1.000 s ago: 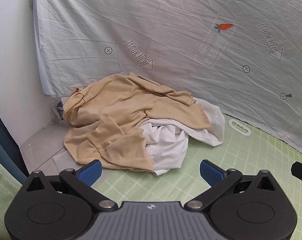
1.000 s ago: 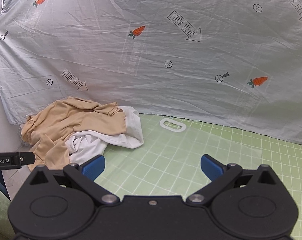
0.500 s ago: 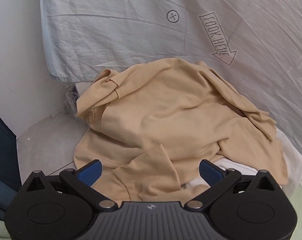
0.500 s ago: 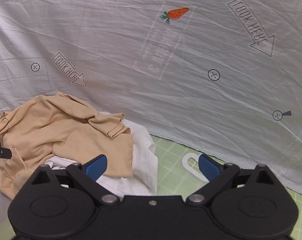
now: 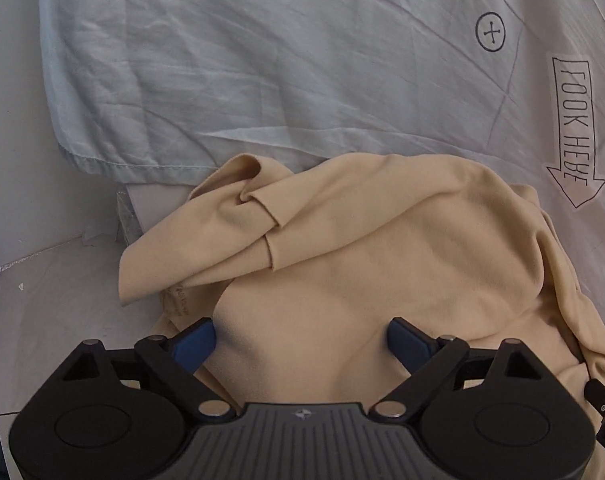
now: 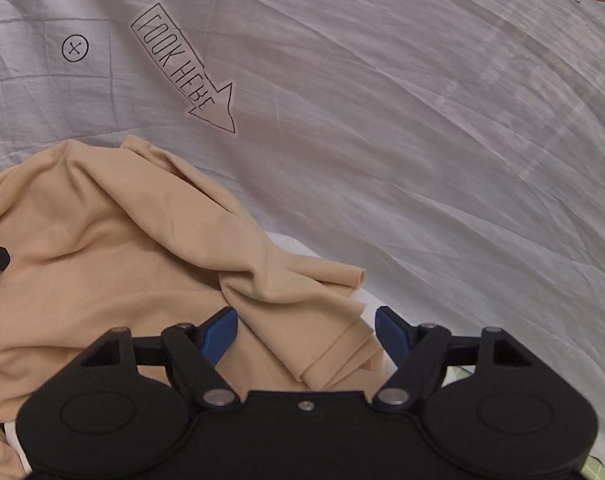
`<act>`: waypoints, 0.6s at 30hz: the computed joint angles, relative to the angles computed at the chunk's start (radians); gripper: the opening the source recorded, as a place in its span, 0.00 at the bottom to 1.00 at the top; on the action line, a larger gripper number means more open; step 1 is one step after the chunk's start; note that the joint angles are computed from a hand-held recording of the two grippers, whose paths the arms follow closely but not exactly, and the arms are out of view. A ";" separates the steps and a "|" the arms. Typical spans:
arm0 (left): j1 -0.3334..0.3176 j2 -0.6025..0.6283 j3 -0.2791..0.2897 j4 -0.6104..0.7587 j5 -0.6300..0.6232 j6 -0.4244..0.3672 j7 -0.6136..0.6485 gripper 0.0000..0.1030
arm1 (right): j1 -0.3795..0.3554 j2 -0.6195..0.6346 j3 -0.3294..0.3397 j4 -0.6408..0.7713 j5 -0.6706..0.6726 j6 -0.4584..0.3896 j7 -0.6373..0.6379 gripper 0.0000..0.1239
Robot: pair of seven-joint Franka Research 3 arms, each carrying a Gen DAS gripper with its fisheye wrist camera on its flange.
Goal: Fold clothes
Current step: 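Reach into the beige sweater and close both grippers on its fabric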
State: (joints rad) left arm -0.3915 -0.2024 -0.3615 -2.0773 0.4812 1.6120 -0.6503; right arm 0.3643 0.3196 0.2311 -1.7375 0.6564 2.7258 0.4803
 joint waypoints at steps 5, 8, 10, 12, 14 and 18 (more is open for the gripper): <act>-0.012 0.051 -0.017 0.048 0.047 -0.050 -0.064 0.71 | -0.011 0.024 -0.003 0.035 0.017 -0.056 0.046 0.45; -0.025 0.061 -0.019 0.075 0.053 -0.080 -0.091 0.49 | -0.036 0.011 0.017 0.028 0.076 -0.057 -0.008 0.16; -0.034 0.066 -0.022 0.100 0.054 -0.110 -0.101 0.28 | -0.058 -0.010 0.033 0.008 0.154 -0.045 -0.072 0.12; -0.046 0.073 -0.028 0.129 0.051 -0.152 -0.110 0.16 | -0.078 -0.050 0.040 -0.023 0.246 -0.034 -0.138 0.10; -0.061 0.069 -0.038 0.150 0.058 -0.180 -0.127 0.07 | -0.094 -0.103 0.036 -0.060 0.352 -0.031 -0.219 0.10; -0.099 0.082 -0.067 0.215 0.092 -0.228 -0.136 0.05 | -0.109 -0.229 -0.006 -0.146 0.559 -0.036 -0.383 0.10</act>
State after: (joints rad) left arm -0.4906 -0.1200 -0.4283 -1.8627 0.5735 1.3840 -0.7858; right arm 0.2554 0.0909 0.2255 -1.8831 1.2153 2.6901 0.0970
